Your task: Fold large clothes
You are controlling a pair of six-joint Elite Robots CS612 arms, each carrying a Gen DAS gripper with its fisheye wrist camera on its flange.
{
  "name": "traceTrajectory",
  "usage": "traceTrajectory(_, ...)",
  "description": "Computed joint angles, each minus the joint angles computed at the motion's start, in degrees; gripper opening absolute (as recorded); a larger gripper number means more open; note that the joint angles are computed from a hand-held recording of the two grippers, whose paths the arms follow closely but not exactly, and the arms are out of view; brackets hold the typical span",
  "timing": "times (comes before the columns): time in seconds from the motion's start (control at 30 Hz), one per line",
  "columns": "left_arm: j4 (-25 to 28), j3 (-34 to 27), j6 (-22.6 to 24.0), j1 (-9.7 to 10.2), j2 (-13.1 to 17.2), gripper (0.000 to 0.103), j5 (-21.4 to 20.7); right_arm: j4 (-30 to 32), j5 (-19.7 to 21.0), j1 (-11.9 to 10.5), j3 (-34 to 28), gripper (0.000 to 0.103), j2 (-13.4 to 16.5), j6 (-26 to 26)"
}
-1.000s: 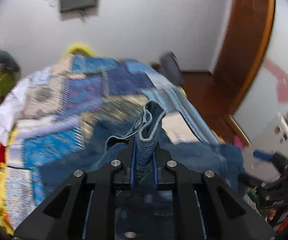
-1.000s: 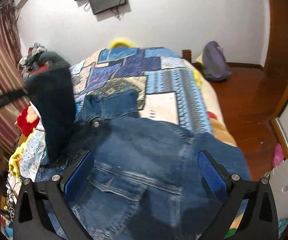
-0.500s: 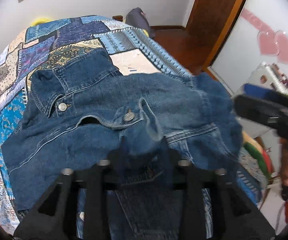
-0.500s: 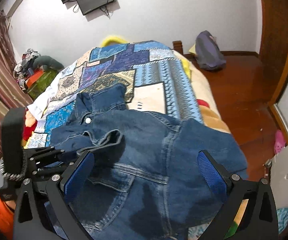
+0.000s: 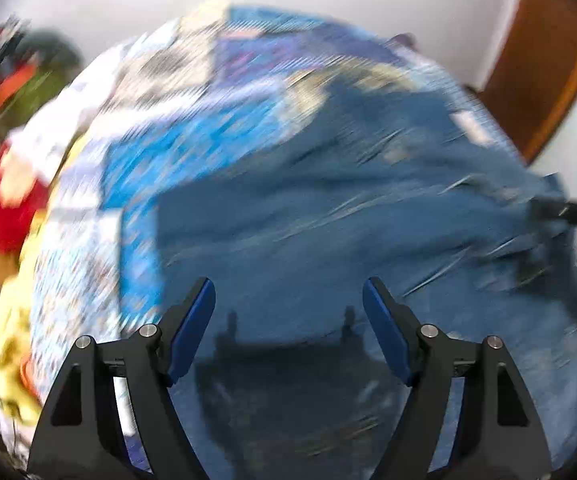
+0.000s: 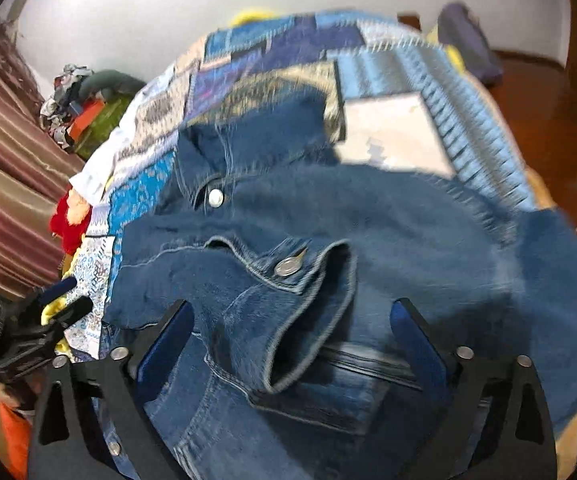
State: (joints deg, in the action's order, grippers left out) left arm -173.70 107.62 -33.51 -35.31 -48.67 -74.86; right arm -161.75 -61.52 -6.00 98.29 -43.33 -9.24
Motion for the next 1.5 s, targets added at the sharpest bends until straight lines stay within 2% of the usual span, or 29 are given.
traceTrajectory(0.07,0.50,1.80,-1.89,1.21,0.31,0.076,-0.86,2.33,-0.09,0.46,-1.18,0.081,0.83,1.23)
traceTrajectory(0.13,0.84,3.30,-3.13,1.88,0.53,0.076,-1.02,3.78,-0.34,0.85,-2.18,0.074,1.68,3.42)
traceTrajectory(0.2,1.86,4.22,-4.33,2.26,0.99,0.076,-1.52,3.09,-1.24,1.26,-2.58,0.060,2.17,5.40)
traceTrajectory(0.23,2.14,4.37,-4.72,2.40,1.35,0.076,-1.87,3.72,-1.16,1.43,-2.90,0.047,2.24,5.17)
traceTrajectory(0.27,2.47,4.43,-5.18,2.61,1.80,0.076,-2.28,4.12,-0.72,1.47,-3.02,0.038,2.18,5.02)
traceTrajectory(0.37,2.55,4.18,-7.00,2.99,2.65,0.076,-1.83,2.00,-1.60,1.90,-2.56,0.025,1.53,5.04)
traceTrajectory(0.5,4.20,3.20,-10.13,2.64,2.65,0.075,4.37,-3.44,-0.16,1.68,-0.39,0.020,-0.70,3.28)
traceTrajectory(0.57,4.32,3.17,-11.34,2.62,2.20,0.075,6.14,-6.10,0.62,1.48,0.99,0.019,-2.06,2.16)
traceTrajectory(0.63,2.86,3.69,-11.99,2.63,1.64,0.075,6.92,-8.02,0.48,1.28,2.07,0.019,-3.02,1.24)
traceTrajectory(0.77,2.56,4.03,-11.60,2.18,1.25,0.075,7.34,-11.84,-3.80,1.52,3.95,0.019,-3.85,-1.80)
traceTrajectory(0.9,6.27,2.94,-11.04,2.00,2.16,0.075,6.49,-11.88,-10.78,2.31,3.87,0.020,-2.16,-3.65)
traceTrajectory(1.07,7.37,2.79,-12.17,2.40,3.10,0.075,3.38,-8.59,-12.44,1.93,2.82,0.021,-0.18,-2.58)
traceTrajectory(1.1,7.42,2.82,-12.39,2.47,3.26,0.076,2.92,-7.60,-12.64,1.84,2.59,0.023,0.07,-2.70)
traceTrajectory(1.2,6.47,3.20,-13.09,2.50,3.52,0.076,2.36,-9.20,-14.87,2.06,3.00,0.039,0.23,-4.27)
traceTrajectory(1.27,5.95,3.46,-13.28,2.51,3.55,0.076,2.05,-11.96,-19.34,2.83,3.74,0.069,0.13,-6.07)
traceTrajectory(1.3,5.83,3.58,-13.38,2.49,3.52,0.076,1.94,-15.16,-21.86,3.25,4.48,0.074,0.17,-7.87)
traceTrajectory(1.4,6.26,4.02,-13.53,2.38,3.07,0.076,1.30,-17.45,-22.54,3.33,5.82,0.075,-0.38,-11.45)
traceTrajectory(1.5,5.95,5.20,-12.31,1.54,1.86,0.075,2.14,-19.00,-21.72,2.70,7.24,0.075,-1.70,-11.58)
